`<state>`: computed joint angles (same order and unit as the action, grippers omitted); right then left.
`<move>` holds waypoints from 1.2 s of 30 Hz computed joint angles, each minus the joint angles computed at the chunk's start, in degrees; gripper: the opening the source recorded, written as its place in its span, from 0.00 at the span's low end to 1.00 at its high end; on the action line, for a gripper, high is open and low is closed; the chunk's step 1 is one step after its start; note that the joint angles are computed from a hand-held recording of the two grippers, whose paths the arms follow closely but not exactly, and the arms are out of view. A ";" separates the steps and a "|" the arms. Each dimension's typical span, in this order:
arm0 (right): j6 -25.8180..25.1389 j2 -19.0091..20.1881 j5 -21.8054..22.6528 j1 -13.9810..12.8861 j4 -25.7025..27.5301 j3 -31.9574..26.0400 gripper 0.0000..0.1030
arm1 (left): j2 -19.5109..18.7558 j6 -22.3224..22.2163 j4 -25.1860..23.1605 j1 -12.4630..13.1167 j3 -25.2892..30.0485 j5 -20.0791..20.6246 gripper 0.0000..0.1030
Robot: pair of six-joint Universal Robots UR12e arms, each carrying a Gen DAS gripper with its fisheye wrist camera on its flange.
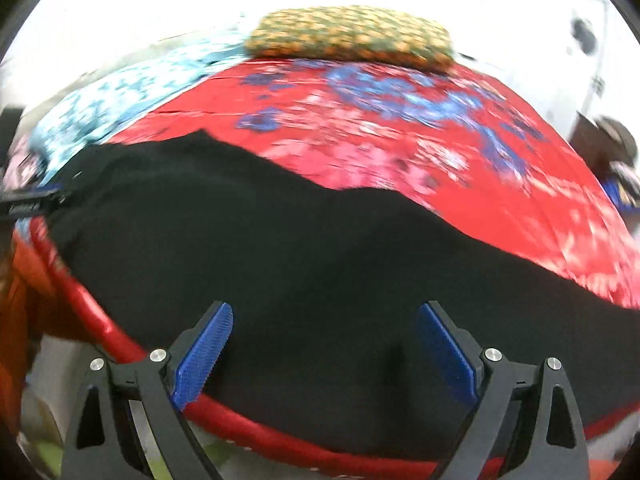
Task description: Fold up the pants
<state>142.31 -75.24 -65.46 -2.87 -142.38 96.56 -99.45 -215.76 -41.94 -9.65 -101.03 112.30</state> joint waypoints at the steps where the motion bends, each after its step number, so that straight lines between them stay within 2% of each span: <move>1: 0.90 0.29 -0.65 -0.04 0.23 -0.38 0.91 | -0.29 -0.06 -0.30 0.13 0.20 -0.23 0.82; 4: 3.30 0.79 -1.74 -0.33 1.32 -1.14 0.91 | -0.70 -0.32 -1.61 0.57 0.33 -1.47 0.82; 7: 3.74 1.33 -4.04 0.11 3.50 -1.74 0.91 | -0.67 -1.76 -3.13 1.57 0.02 -4.67 0.83; 9: 3.28 1.57 -5.56 0.43 3.88 -1.76 0.91 | -0.84 -1.28 -3.36 1.49 0.24 -4.62 0.85; 13: 1.72 1.44 -6.46 0.61 2.52 -0.83 1.00 | -1.79 0.71 -6.28 0.85 1.55 -3.80 0.92; 22: 2.48 1.49 -5.16 0.14 0.99 0.15 1.00 | -2.70 1.73 -10.09 0.45 3.04 -3.21 0.96; 36: 2.53 1.50 -5.87 0.32 1.04 0.16 1.00 | -3.07 2.37 -11.40 0.45 3.58 -3.02 0.97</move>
